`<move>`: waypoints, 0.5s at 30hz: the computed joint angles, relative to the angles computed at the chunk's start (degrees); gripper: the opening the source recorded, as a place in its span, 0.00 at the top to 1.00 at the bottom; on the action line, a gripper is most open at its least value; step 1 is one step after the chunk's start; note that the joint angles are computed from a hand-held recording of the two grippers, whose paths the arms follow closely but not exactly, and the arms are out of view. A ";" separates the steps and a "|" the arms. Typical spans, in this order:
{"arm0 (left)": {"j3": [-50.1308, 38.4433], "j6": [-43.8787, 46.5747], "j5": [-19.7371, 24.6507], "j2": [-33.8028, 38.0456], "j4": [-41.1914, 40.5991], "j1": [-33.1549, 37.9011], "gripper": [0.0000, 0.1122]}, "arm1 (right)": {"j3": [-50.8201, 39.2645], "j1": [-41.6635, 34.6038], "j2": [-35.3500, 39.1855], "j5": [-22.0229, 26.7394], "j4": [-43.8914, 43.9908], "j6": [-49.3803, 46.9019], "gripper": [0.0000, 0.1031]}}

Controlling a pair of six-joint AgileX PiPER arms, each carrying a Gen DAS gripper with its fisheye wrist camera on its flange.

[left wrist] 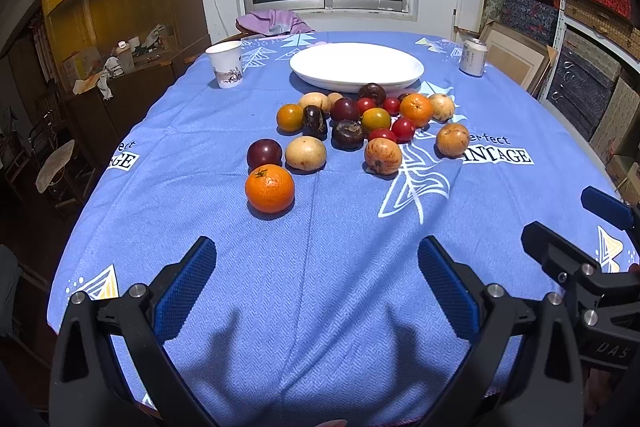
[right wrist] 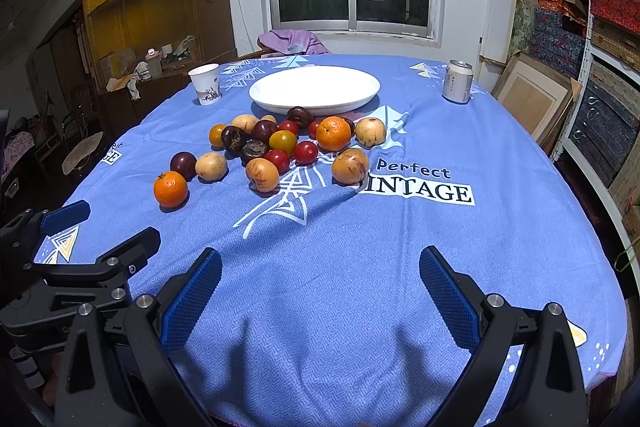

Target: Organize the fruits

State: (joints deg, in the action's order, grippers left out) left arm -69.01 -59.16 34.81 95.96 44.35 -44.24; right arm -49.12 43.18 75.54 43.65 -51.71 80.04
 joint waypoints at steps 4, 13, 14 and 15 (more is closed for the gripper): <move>0.00 0.00 0.00 0.00 0.00 0.00 0.12 | 0.26 0.25 -0.11 -0.09 0.12 0.43 0.03; 0.61 10.48 -7.15 1.10 -12.36 6.60 0.12 | 1.36 -7.24 1.03 -8.50 7.03 -8.37 0.03; -0.03 14.64 -7.72 1.79 -16.31 7.84 0.12 | 1.70 -8.82 1.15 -10.37 8.45 -10.09 0.03; -0.76 17.36 -7.95 2.46 -18.88 8.81 0.12 | 1.87 -10.57 1.24 -12.26 10.64 -12.31 0.03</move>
State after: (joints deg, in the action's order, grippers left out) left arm -69.77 -41.80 26.86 98.42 25.47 -35.43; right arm -47.25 32.61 76.78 31.39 -41.07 67.73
